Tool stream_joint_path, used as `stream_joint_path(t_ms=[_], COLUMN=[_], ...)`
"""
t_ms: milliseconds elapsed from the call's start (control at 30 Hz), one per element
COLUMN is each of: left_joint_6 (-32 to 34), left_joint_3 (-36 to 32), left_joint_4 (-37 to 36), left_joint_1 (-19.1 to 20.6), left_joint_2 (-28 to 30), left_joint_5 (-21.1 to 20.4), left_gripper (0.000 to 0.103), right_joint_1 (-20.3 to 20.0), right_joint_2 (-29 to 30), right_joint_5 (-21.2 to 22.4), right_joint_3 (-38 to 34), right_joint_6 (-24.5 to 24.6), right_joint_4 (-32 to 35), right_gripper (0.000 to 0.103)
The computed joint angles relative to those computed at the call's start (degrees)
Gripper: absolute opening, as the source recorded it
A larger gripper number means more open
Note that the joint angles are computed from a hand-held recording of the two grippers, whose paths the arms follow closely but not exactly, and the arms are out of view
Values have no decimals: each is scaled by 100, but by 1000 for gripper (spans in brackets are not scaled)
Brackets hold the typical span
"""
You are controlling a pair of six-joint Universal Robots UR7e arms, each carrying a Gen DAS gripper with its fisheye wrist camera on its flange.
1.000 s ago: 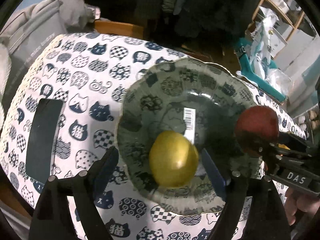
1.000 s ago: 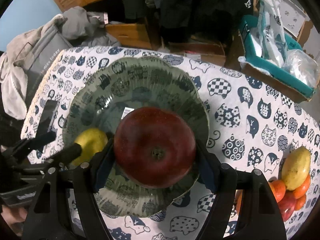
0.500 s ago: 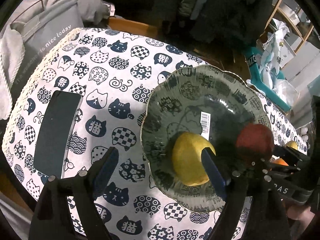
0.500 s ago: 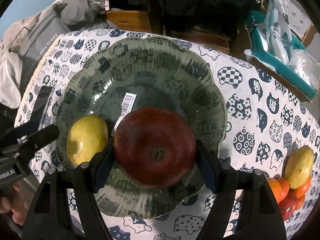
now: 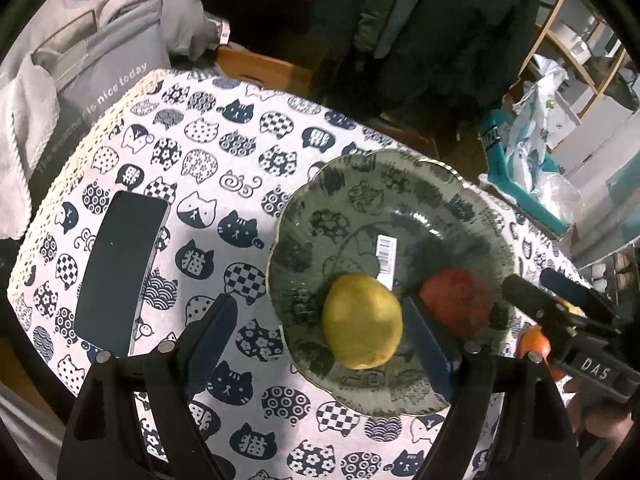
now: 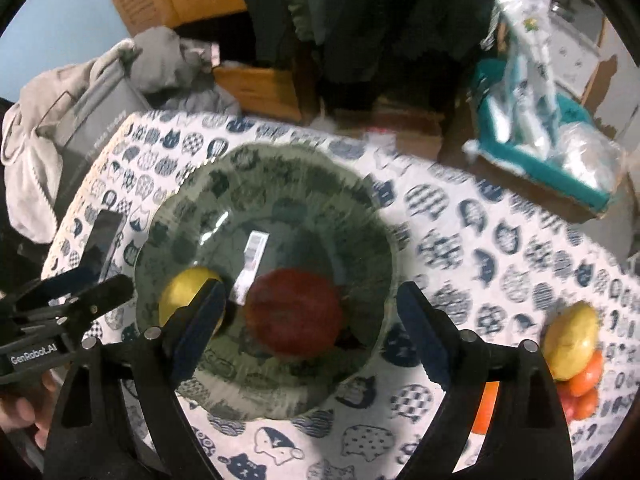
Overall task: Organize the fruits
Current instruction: 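Lower the pear and pomegranate into the bowl and open both tools, then lift both tools away from the bowl back toward the fruit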
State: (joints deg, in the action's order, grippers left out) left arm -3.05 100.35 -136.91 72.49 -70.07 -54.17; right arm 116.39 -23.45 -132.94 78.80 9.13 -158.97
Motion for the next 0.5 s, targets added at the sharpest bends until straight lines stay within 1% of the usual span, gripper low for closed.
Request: stream_joint_path(t_ms=[167,267,500], left_joint_6=[103,183,357], left_joint_3=[113,197,346], left_joint_4=[-142,-236,-483], left_joint_1=[-167,-303,-647], left_joint_2=[-144,-245,-465], left_joint_5=[-99,-172,-317], left_gripper=[86,86,86], right_joint_1=[174,294,542], right_joint_2=[-182,-273,-479], right_joint_5=[-360,-594,-989], right_joint_3=[213,323,605], right_joint_6=[-174,-364,-778], right_joint_4=[-396,-657,-1394], right_gripper=[88,88,88])
